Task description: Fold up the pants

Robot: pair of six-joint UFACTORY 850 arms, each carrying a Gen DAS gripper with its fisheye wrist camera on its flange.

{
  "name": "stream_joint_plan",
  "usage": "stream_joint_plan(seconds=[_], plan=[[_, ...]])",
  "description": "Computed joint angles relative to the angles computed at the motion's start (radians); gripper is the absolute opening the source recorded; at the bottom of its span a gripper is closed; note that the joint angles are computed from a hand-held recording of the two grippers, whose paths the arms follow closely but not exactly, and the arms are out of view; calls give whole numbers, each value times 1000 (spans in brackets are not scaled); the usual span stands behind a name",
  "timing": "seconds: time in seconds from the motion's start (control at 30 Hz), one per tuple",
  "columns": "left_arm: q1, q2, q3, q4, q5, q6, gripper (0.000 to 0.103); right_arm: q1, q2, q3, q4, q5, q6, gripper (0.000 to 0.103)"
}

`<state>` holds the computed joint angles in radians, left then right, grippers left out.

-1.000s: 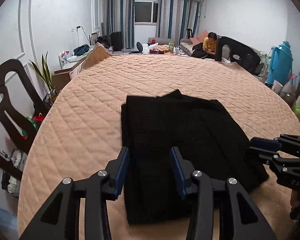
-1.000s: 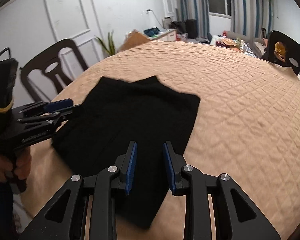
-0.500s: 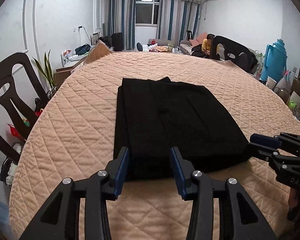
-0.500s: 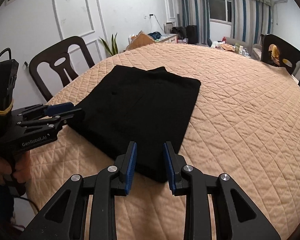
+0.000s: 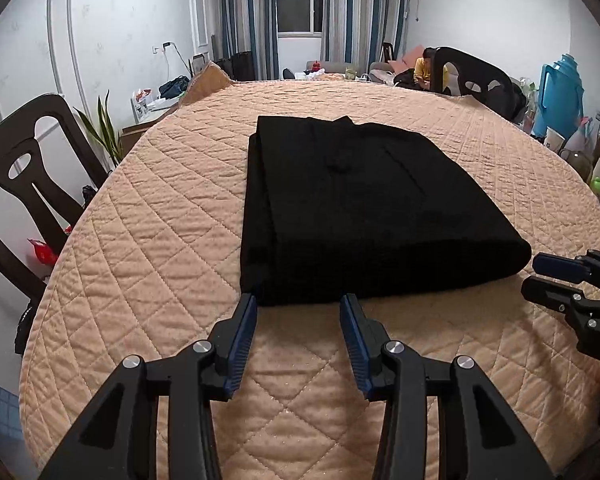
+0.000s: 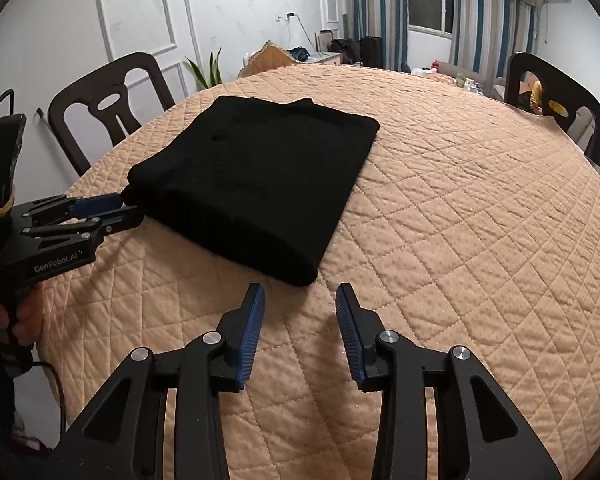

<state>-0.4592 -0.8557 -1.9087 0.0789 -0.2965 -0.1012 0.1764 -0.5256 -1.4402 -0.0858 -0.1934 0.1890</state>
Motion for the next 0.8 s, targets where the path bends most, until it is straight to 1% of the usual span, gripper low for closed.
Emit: stream_joint_plan(seconds=[0.07,0.13,0.2,0.27,0.33,0.37,0.4,0.47,0.53,0.6,0.63,0.73,0.77,0.8], plan=[[1,11,12,12,14,-18,46,3,4,3,-25,14,24,38],[2,22,22,20,34,-32,46,4,13,13,-7,40,13,38],[3,31,32,39,57,-58,46,3,19,19,48,72,-36,38],[3,27,22,64,65,-90,46,5,20,18,63,99,-47,38],[4,9,-5,37,54,-65,46,6,12,7,166,107,-156,38],[4,-4,-22,24,39,-54,46,8,3,-4,176,101,-172,38],[5,-14,-37,-5,28,-29,46,8,-18,-29,169,73,-171,38],[5,-14,-35,-26,29,-7,46,6,-39,-55,175,31,-165,38],[5,-9,-27,-24,26,-4,46,3,-32,-46,229,36,-212,38],[3,-6,-20,13,16,-38,46,7,-17,-26,159,44,-147,38],[2,-2,-12,26,18,-47,46,8,-10,-16,159,46,-148,38],[4,11,11,3,17,-23,46,7,5,8,187,31,-182,38],[5,13,15,-10,14,-8,46,7,7,11,172,25,-170,38],[5,14,18,-7,12,-7,46,9,11,16,124,22,-128,38]])
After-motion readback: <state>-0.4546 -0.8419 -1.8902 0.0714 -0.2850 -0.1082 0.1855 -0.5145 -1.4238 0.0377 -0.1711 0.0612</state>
